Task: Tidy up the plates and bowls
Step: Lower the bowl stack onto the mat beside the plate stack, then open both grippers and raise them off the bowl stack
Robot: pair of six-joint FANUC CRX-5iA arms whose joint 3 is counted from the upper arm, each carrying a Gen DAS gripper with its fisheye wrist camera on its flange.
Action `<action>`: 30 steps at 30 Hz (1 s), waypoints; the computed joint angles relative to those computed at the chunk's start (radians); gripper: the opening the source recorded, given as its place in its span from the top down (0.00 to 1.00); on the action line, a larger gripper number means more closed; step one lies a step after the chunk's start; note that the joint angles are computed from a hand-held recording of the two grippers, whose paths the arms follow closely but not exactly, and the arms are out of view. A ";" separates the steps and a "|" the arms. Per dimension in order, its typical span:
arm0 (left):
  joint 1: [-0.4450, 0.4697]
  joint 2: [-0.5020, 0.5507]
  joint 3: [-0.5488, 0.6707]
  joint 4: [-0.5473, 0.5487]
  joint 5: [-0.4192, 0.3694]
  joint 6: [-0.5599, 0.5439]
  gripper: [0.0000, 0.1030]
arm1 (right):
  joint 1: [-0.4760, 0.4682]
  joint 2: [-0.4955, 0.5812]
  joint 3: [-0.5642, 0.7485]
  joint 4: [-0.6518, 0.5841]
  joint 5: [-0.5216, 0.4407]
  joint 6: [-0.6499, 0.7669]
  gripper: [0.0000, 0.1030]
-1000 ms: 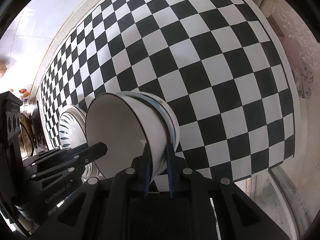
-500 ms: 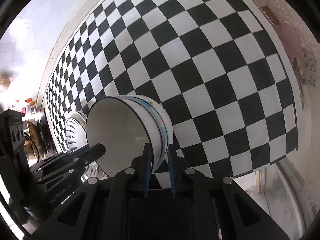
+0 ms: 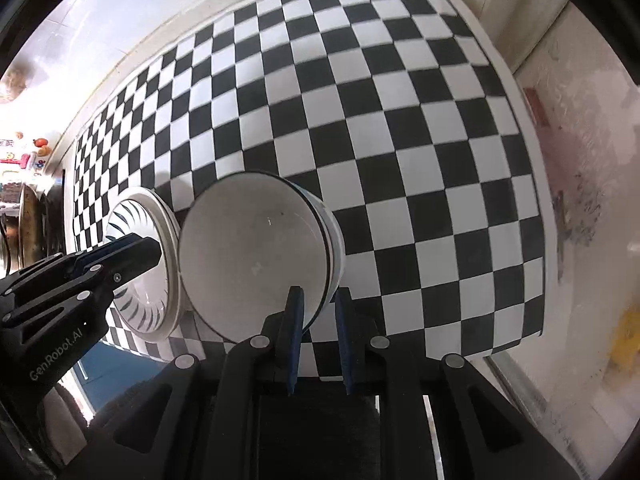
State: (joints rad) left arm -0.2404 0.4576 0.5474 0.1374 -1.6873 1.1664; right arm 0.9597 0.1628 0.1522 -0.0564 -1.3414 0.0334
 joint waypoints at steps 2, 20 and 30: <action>0.004 -0.013 -0.002 0.001 0.007 0.002 0.84 | 0.011 -0.006 0.008 0.024 -0.023 -0.012 0.54; 0.058 -0.151 -0.037 0.059 0.079 0.003 0.16 | 0.174 0.011 0.210 0.316 -0.333 -0.101 0.07; 0.084 -0.229 -0.046 0.076 0.102 -0.005 0.16 | 0.232 0.046 0.333 0.383 -0.435 -0.111 0.07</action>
State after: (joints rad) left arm -0.1563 0.2285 0.5011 0.2132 -1.5857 1.1618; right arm 1.1915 0.2091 0.4856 0.3264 -1.7766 -0.0771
